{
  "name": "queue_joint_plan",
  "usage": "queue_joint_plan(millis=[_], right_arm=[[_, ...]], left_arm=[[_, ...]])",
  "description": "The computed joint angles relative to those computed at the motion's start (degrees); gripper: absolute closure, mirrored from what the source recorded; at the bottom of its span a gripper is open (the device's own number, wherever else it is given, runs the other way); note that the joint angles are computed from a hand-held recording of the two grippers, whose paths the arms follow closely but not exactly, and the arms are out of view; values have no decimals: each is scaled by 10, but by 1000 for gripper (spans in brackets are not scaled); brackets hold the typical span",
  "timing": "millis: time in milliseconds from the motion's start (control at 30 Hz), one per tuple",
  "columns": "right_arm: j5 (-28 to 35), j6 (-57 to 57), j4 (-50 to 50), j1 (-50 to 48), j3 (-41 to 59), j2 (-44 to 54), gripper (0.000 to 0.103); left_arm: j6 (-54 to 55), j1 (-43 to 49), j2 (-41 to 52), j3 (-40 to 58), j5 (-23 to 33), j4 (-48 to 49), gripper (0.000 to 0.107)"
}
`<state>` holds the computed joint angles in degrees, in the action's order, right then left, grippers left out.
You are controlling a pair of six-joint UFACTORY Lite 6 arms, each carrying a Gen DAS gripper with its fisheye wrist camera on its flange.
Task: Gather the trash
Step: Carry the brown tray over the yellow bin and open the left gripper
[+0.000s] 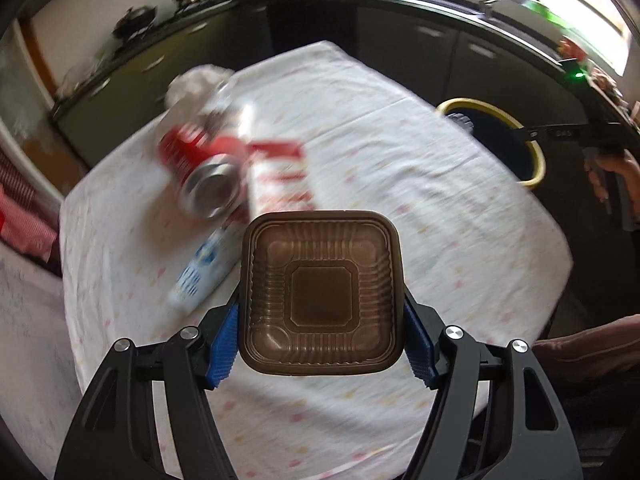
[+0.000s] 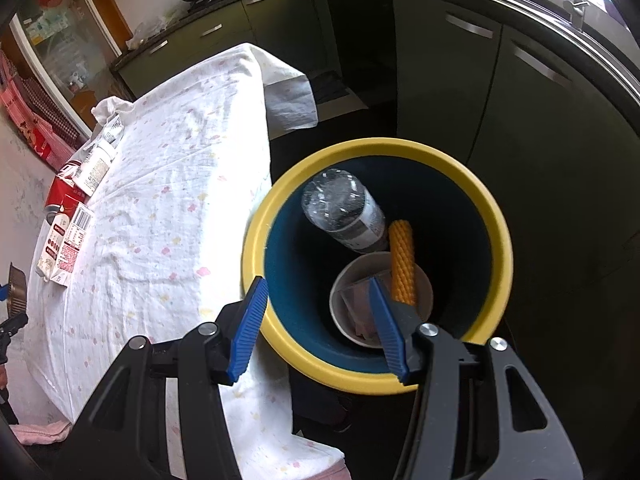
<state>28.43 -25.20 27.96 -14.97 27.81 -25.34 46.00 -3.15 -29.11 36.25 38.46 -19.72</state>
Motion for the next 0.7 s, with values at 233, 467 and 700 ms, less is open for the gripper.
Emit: queue_joint_plan(millis=[233, 467, 700], right_arm=[[69, -131, 47, -144, -31, -72, 52], [136, -299, 107, -325, -42, -76, 52], [161, -419, 145, -443, -34, -23, 52]], left_arm=[[-171, -220, 59, 78, -30, 69, 39], [-265, -389, 265, 254, -76, 104, 38], [-308, -475, 498, 495, -52, 131, 38]])
